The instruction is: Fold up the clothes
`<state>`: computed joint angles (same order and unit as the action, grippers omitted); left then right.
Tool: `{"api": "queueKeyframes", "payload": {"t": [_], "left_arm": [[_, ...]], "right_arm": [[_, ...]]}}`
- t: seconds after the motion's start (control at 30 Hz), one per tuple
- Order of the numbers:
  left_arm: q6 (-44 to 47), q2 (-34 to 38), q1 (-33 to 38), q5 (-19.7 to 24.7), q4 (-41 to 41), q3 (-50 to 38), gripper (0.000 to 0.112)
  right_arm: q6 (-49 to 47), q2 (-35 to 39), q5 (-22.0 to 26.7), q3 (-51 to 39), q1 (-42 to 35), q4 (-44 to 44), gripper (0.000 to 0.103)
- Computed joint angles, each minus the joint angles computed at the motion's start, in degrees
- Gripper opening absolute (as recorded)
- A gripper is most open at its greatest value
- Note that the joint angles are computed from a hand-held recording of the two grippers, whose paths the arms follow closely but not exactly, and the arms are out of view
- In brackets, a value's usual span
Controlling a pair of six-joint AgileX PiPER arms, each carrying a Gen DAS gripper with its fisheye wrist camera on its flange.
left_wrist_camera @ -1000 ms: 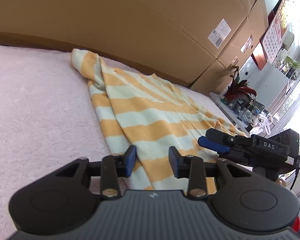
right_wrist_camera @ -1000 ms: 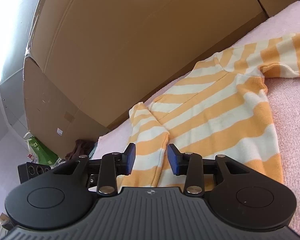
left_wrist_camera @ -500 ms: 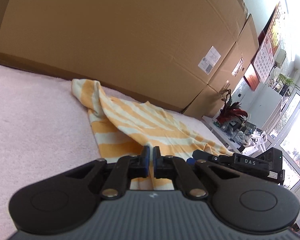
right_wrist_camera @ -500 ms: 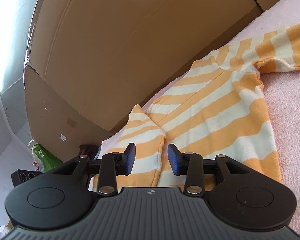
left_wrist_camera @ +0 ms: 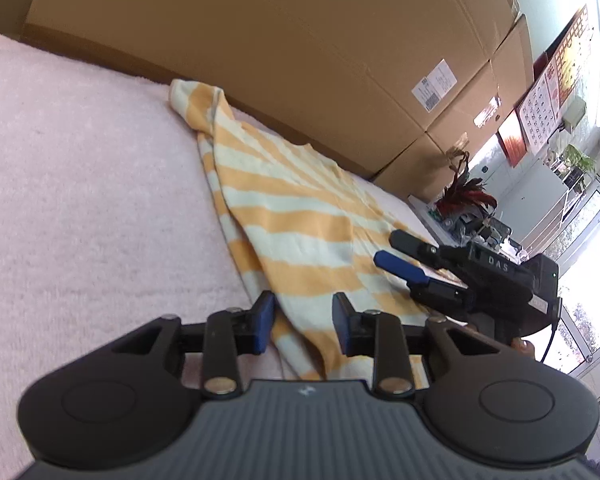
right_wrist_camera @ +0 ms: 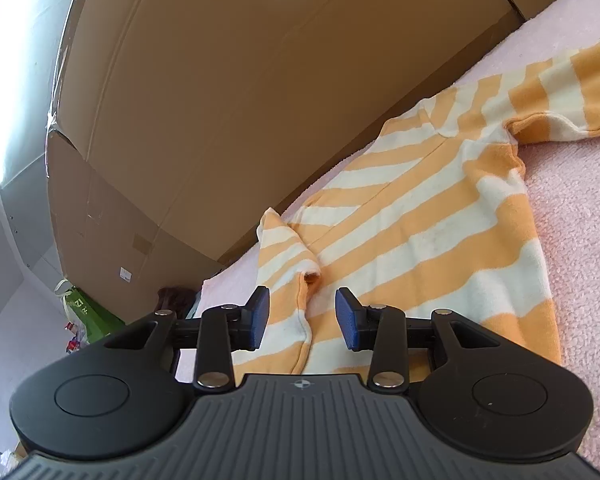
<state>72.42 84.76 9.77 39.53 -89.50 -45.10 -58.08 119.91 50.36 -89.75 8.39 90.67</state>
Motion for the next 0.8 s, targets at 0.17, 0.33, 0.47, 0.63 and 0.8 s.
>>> {"api": "queueKeyframes", "payload": {"t": [0.17,0.33,0.47,0.63,0.8], "left_arm": [[-0.1,-3.5,0.0,0.6,0.5,3.8,0.027],[1.0,-4.7,-1.2,-1.3,0.8,3.9,0.010],[2.0,-7.7,1.2,1.5,1.3,5.0,0.007],[-2.3,-9.1,2.4,2.2,5.2,7.0,0.007],[-2.1,-16.6,2.1,5.1,7.8,11.4,0.028]], "right_arm": [[0.1,0.3,0.5,-0.2,-0.2,0.3,0.040],[0.2,0.2,0.3,-0.1,-0.1,0.2,0.040],[-0.1,-0.2,0.0,0.5,-0.2,0.8,0.040],[1.4,-0.2,0.6,-0.7,0.0,-2.2,0.041],[-11.7,-11.5,-0.3,11.4,1.4,-8.1,0.041]]}}
